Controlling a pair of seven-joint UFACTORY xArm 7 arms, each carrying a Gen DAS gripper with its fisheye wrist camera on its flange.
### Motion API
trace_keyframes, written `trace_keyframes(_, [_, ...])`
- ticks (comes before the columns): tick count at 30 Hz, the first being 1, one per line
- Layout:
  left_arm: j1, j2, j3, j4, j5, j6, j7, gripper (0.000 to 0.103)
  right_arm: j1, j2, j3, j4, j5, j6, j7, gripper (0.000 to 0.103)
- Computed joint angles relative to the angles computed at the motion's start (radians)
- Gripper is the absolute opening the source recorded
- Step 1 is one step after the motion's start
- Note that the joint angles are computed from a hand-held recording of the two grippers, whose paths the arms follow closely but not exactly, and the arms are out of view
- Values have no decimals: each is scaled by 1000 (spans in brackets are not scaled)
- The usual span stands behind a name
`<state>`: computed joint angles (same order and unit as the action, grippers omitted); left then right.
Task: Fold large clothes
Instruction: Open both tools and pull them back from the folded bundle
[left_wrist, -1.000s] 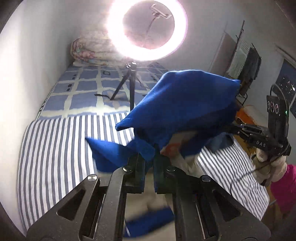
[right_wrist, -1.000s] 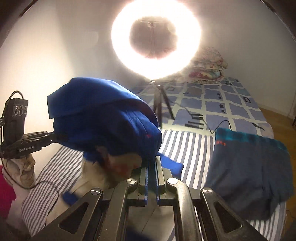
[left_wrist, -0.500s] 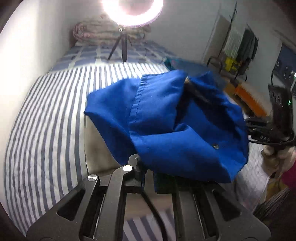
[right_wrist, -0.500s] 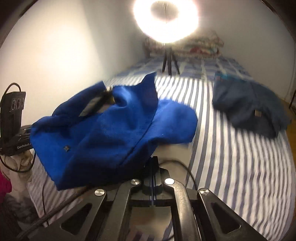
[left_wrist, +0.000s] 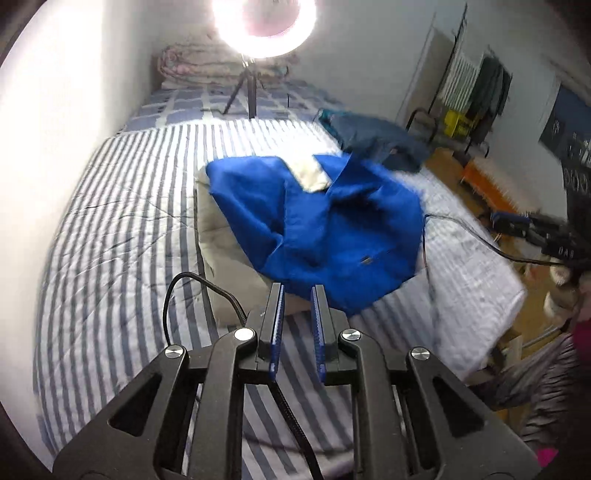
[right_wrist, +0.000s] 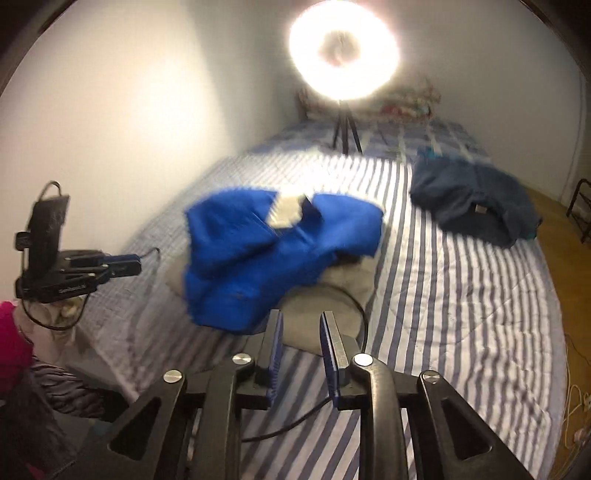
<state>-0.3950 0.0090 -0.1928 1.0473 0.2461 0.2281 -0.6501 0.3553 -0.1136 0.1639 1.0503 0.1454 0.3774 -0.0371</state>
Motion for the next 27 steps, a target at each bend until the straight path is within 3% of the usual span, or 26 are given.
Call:
trace_keyframes(3, [-8,-125,-4,-44,-155,21,94,13,13,-116,10,-35,-10,15,14,25])
trace_keyframes(6, [7,-215,-15,-19,-167,80,101,19,26,-222,18,-30,-26,44,22,28])
trace_keyframes(8, [19,-265,-22,15,-177,124,100,35,22,-251,28,4,-50,58,35,29])
trace_keyframes(10, [26,-326,-24,33,-195,148,103,39,22,-282,32,33,-63,76,43,31])
trace_keyframes(12, [19,-357,-11,73,-230,175,136,41,29,-296,27,69,-59,90,40,40])
trace_keyframes(14, [30,-366,-15,99,-245,183,141,59,34,-307,23,100,-55,103,31,49])
trace_keyframes(15, [30,-365,-11,108,-259,178,149,61,26,-310,31,104,-65,97,39,51])
trace_keyframes(20, [16,-292,28,141,-371,177,183,61,16,-251,14,134,-40,82,57,51])
trace_keyframes(23, [19,-256,44,184,-429,220,198,61,-24,-205,28,161,-80,122,107,51])
trace_keyframes(27, [59,-276,13,287,-358,291,176,61,-15,-206,2,236,-55,190,88,51])
